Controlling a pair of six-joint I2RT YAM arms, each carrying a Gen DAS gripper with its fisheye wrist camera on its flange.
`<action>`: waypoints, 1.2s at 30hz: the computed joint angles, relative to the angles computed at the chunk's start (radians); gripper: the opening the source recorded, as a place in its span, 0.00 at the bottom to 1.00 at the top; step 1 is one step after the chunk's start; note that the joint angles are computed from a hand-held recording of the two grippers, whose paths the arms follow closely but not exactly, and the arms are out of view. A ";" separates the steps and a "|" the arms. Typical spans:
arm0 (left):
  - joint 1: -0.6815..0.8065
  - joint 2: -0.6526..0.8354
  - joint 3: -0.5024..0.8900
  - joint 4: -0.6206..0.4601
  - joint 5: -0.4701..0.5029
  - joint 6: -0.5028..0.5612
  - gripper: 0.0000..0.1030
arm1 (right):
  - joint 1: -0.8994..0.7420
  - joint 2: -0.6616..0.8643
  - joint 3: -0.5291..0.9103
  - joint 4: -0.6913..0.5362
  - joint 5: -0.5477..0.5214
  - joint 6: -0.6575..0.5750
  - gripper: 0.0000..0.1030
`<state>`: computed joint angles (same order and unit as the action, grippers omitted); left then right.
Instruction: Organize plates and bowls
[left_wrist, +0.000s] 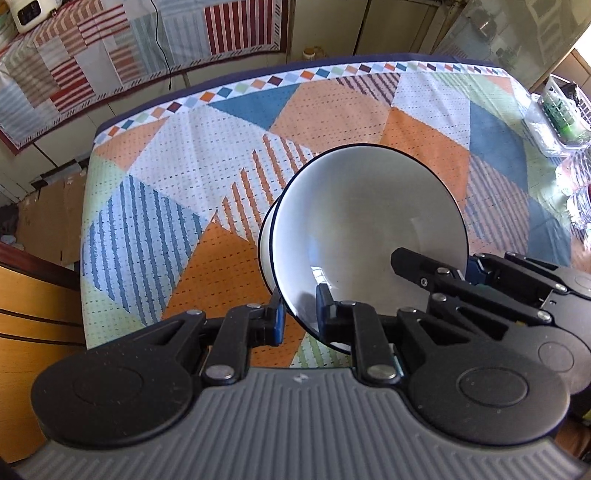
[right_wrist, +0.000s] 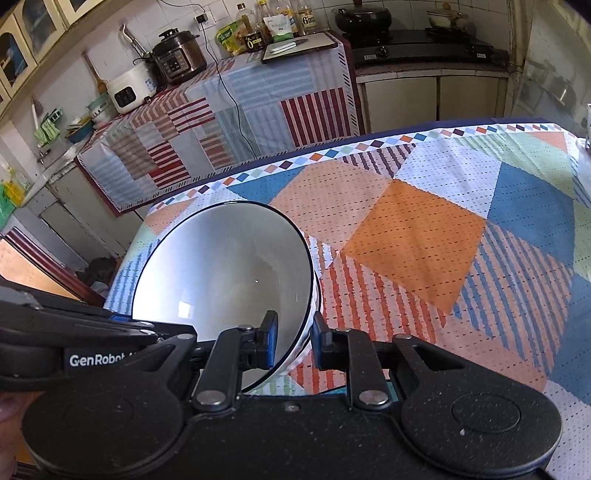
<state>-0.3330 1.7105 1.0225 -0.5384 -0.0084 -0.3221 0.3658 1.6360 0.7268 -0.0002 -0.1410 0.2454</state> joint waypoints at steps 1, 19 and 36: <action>0.009 0.013 0.006 0.002 0.017 -0.004 0.15 | 0.005 0.010 0.008 -0.001 0.013 -0.004 0.22; 0.039 0.064 0.065 0.002 0.025 -0.046 0.45 | 0.078 0.093 0.092 -0.047 0.168 -0.057 0.25; -0.115 -0.219 -0.022 -0.115 -0.054 -0.050 0.45 | -0.001 -0.405 -0.116 -0.260 0.100 -0.073 0.32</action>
<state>-0.4477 1.4911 1.0004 -0.6529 -0.0619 -0.3723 0.3646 1.2314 0.6103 -0.2600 -0.0414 0.1728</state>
